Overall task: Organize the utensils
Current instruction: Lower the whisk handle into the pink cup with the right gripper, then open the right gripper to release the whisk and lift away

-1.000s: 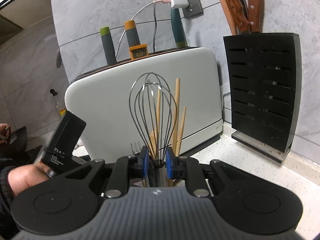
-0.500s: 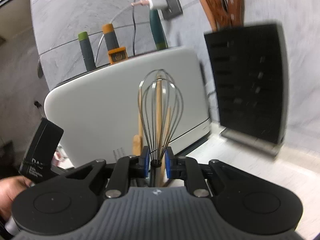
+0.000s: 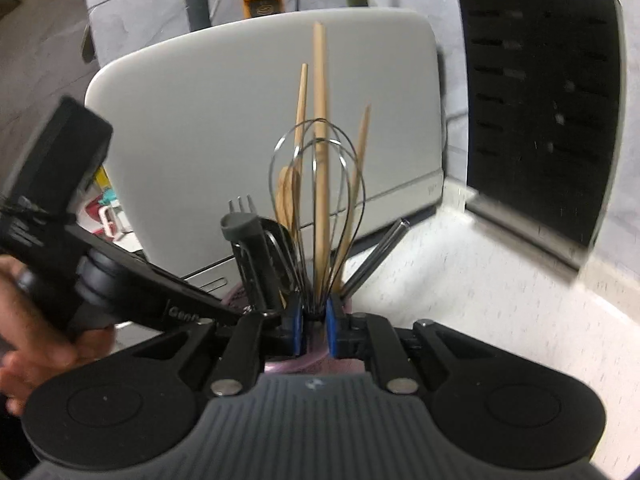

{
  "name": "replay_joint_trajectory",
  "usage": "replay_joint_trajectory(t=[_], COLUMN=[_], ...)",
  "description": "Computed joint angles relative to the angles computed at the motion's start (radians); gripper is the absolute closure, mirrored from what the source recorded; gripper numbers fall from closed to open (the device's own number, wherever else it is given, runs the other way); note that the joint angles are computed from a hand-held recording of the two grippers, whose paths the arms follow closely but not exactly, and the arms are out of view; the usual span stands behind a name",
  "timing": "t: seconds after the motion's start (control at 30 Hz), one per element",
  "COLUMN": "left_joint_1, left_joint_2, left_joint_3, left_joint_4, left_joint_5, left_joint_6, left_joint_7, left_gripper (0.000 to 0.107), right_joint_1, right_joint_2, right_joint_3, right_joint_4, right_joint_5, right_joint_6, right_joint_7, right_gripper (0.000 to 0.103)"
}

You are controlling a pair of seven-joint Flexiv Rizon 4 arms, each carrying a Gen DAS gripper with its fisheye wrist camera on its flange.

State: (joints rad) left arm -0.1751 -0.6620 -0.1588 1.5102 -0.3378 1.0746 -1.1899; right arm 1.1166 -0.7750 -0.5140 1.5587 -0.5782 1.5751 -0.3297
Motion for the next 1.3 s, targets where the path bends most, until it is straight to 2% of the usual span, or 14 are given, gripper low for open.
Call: replay_joint_trajectory(t=[0.1, 0.17, 0.27, 0.4, 0.47, 0.5, 0.63, 0.7, 0.83, 0.97, 1.1, 1.13, 1.27, 1.3], left_joint_1=[0.031, 0.050, 0.058, 0.071, 0.068, 0.063, 0.047, 0.039, 0.028, 0.019, 0.024, 0.023, 0.032, 0.033], left_joint_2=[0.013, 0.023, 0.026, 0.023, 0.030, 0.029, 0.022, 0.019, 0.024, 0.018, 0.019, 0.018, 0.016, 0.015], left_joint_3=[-0.035, -0.058, -0.072, -0.091, -0.090, -0.083, -0.057, -0.054, -0.045, -0.036, -0.040, -0.039, -0.049, -0.050], left_joint_4=[0.019, 0.039, 0.046, 0.048, 0.059, 0.056, 0.038, 0.032, 0.034, 0.026, 0.030, 0.028, 0.028, 0.028], left_joint_5=[-0.050, -0.080, -0.114, -0.187, -0.200, -0.198, -0.172, -0.162, -0.136, -0.113, -0.115, -0.112, -0.120, -0.122], left_joint_6=[-0.019, -0.015, -0.028, -0.042, -0.022, -0.024, -0.038, -0.039, -0.037, -0.038, -0.030, -0.029, -0.035, -0.037], left_joint_7=[0.013, 0.050, 0.079, 0.084, 0.095, 0.090, 0.074, 0.068, 0.071, 0.063, 0.060, 0.057, 0.070, 0.071], left_gripper=[0.072, 0.071, 0.070, 0.070, 0.070, 0.070, 0.070, 0.070, 0.068, 0.071, 0.072, 0.073, 0.073, 0.073], right_joint_1=[0.041, 0.030, -0.084, -0.169, -0.192, -0.185, -0.278, -0.320, -0.205, -0.195, -0.138, -0.143, -0.261, -0.289], right_joint_2=[-0.046, -0.061, -0.041, -0.004, 0.025, 0.042, 0.090, 0.091, 0.076, 0.041, 0.015, 0.011, 0.031, 0.040], right_joint_3=[-0.091, -0.098, 0.056, 0.202, 0.242, 0.235, 0.382, 0.460, 0.305, 0.284, 0.204, 0.211, 0.385, 0.423], right_joint_4=[-0.010, -0.010, -0.026, -0.034, -0.017, -0.002, 0.026, 0.017, 0.027, 0.000, 0.005, 0.002, -0.011, -0.005], right_joint_5=[-0.013, -0.015, -0.013, 0.051, 0.068, 0.066, 0.057, 0.061, 0.034, 0.028, 0.025, 0.037, 0.076, 0.076], right_joint_6=[0.035, 0.088, 0.105, 0.049, 0.037, 0.024, -0.011, -0.041, -0.017, -0.006, 0.041, 0.050, 0.030, 0.034], right_joint_7=[-0.005, -0.063, -0.167, -0.216, -0.245, -0.256, -0.349, -0.415, -0.325, -0.307, -0.300, -0.304, -0.389, -0.422], right_gripper=[0.094, 0.093, 0.093, 0.085, 0.066, 0.063, 0.065, 0.074, 0.092, 0.092, 0.091, 0.087, 0.083, 0.074])
